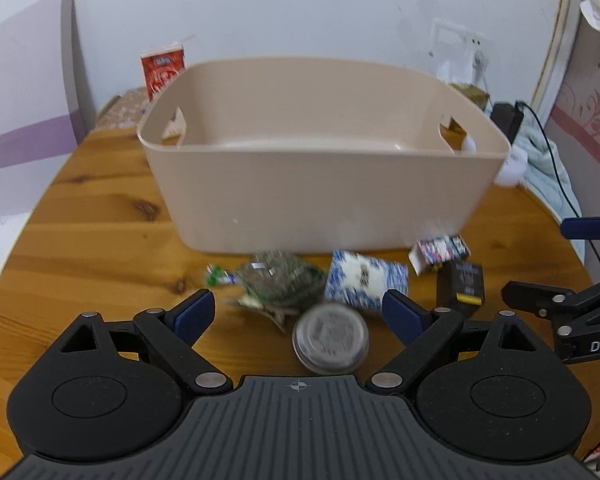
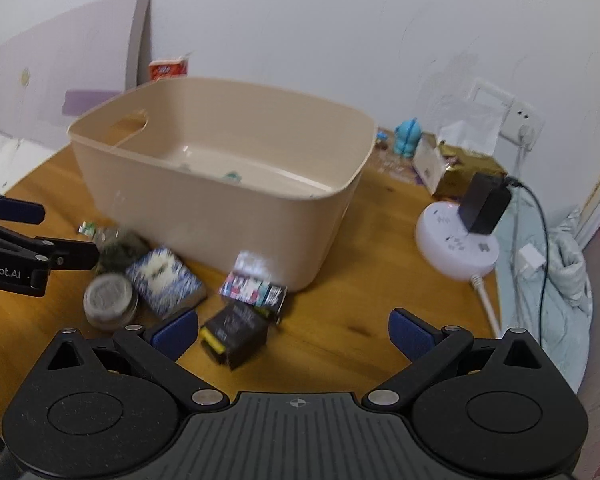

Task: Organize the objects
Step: 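Release the scrunchie into the basket and withdraw both grippers, then grasp the round metal tin with left gripper while right grasps black box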

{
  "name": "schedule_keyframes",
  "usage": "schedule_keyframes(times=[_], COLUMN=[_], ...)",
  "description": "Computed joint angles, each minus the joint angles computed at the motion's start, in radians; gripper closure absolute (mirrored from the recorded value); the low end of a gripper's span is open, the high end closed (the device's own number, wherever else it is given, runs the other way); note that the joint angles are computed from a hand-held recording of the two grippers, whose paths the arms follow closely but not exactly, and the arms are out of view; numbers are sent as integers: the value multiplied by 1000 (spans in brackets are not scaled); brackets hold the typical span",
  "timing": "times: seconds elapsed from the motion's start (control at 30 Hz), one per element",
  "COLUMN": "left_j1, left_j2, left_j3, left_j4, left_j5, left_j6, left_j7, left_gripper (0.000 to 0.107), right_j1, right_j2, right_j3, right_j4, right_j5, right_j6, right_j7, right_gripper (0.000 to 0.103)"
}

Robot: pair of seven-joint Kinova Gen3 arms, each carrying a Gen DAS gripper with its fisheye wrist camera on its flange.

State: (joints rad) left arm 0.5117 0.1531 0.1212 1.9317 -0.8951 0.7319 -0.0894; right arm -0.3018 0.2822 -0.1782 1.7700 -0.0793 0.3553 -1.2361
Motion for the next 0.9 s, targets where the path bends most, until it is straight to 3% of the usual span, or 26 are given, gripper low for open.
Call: schedule_keyframes(times=[0.23,0.4,0.53,0.7,0.8,0.9], left_j1=[-3,16,48,88,120,131], left_j2=[40,62,84,102,114,125], left_j3=[-12,-41,-60,-87,-97,-85], left_j4=[13,24,21,47,67,76], left_j5=[51,48,1,-102,-184,-245], left_j6=[-52,-87,-79,-105,-93,-66], left_j7=[-33,-11,32,163,258,303], left_gripper=[15,15,15,16,25,34], right_j1=[23,81,99,118,142,228], right_j2=[45,79,111,142,159,177], right_j3=[-29,-85,-103,-129,-159,-256], right_j4=[1,14,6,4,8,30], right_j5=[-19,-81,-100,-106,-115,-150], right_j6=[4,-44,-58,-82,-105,-166], right_j7=[51,122,147,177,201,245], right_gripper=[0,0,0,0,0,2])
